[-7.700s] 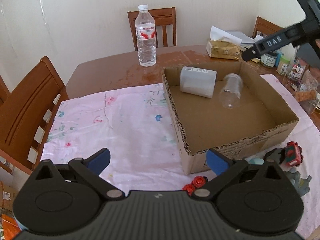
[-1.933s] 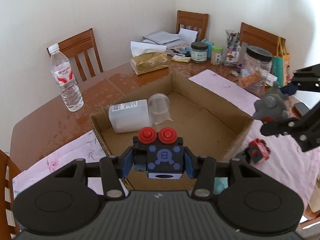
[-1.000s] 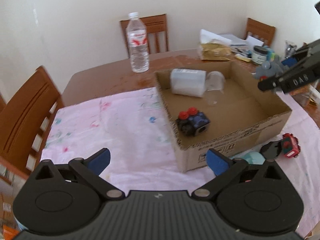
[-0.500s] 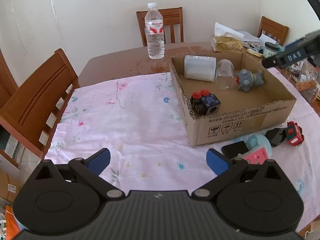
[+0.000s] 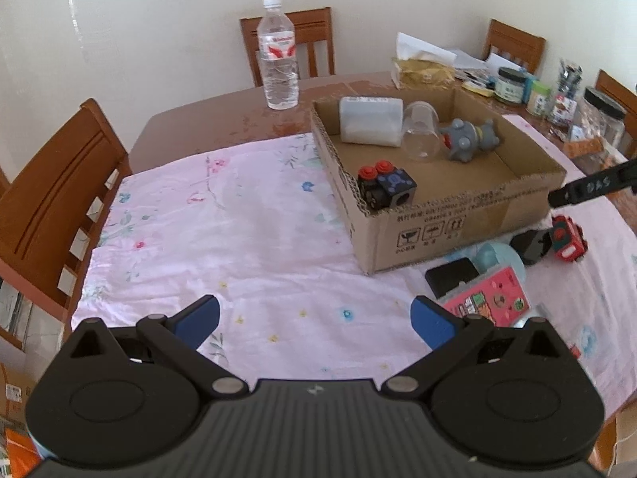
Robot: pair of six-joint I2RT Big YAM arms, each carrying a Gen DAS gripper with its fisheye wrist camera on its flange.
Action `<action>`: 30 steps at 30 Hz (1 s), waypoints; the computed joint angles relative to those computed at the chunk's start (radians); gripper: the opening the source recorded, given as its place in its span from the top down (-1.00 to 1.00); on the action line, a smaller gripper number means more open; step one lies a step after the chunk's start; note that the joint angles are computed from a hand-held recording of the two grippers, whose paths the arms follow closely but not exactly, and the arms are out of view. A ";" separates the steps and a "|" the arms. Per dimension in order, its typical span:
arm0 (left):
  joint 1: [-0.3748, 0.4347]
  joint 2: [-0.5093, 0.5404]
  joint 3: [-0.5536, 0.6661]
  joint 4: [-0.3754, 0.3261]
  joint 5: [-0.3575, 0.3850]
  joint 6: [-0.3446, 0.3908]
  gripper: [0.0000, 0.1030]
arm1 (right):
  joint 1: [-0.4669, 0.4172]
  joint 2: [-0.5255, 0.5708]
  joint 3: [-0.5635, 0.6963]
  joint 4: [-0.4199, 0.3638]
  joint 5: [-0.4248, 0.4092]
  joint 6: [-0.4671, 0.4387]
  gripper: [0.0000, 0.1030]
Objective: Organize rigid objects
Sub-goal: 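Move the right tool toward the red S.L toy train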
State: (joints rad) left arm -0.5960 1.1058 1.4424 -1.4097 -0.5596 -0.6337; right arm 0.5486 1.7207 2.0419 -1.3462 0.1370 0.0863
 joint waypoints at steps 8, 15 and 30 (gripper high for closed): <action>0.005 -0.019 -0.028 0.028 0.042 0.054 -0.98 | 0.002 -0.049 -0.116 0.016 0.052 0.102 -1.00; 0.015 -0.034 -0.041 0.052 0.066 0.088 -0.98 | -0.006 -0.092 -0.191 -0.002 0.090 0.123 -1.00; 0.015 -0.056 -0.066 0.093 0.113 0.131 -0.98 | 0.002 -0.127 -0.227 0.028 0.095 0.158 -1.00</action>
State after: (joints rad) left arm -0.5814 1.0494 1.3768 -1.3168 -0.4471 -0.5027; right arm 0.5504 1.5940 1.8146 -1.3181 0.2319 0.2444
